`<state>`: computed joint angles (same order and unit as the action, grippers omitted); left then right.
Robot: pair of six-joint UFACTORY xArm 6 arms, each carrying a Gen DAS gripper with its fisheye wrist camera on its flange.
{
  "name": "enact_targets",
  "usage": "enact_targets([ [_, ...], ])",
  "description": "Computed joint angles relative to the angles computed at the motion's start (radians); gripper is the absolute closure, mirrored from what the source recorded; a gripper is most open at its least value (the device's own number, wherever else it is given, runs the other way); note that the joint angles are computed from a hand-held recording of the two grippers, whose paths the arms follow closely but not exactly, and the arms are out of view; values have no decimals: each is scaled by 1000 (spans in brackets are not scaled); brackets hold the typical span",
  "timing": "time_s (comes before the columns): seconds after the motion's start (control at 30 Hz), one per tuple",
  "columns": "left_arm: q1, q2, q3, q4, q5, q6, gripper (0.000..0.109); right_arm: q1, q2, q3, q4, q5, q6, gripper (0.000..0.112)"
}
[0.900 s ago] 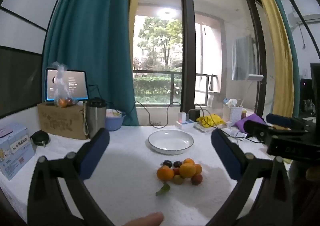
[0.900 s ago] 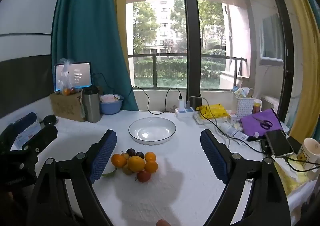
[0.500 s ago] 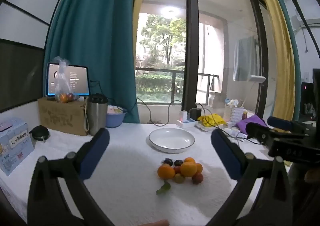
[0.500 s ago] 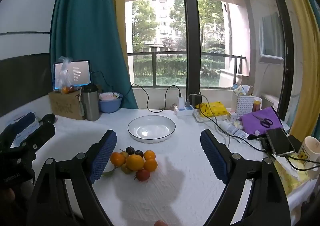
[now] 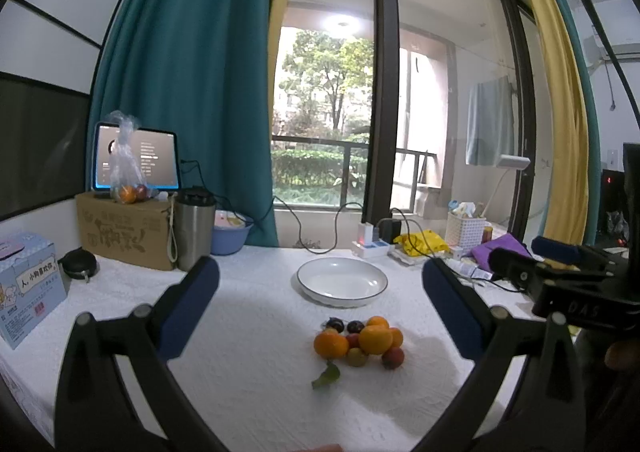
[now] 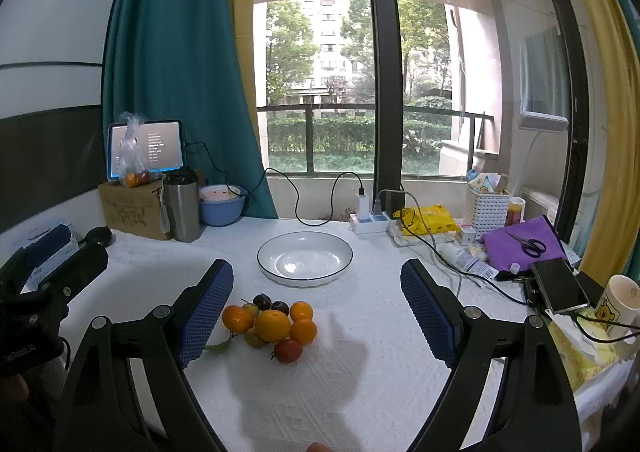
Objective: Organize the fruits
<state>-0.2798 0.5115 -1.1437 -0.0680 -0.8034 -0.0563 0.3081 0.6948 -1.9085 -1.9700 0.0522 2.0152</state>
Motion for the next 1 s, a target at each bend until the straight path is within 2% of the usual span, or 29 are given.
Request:
enact_targets([
  [1.0,-4,2,0,-4,-2,-2,6,1,-4,8,45,-2,-46,24],
])
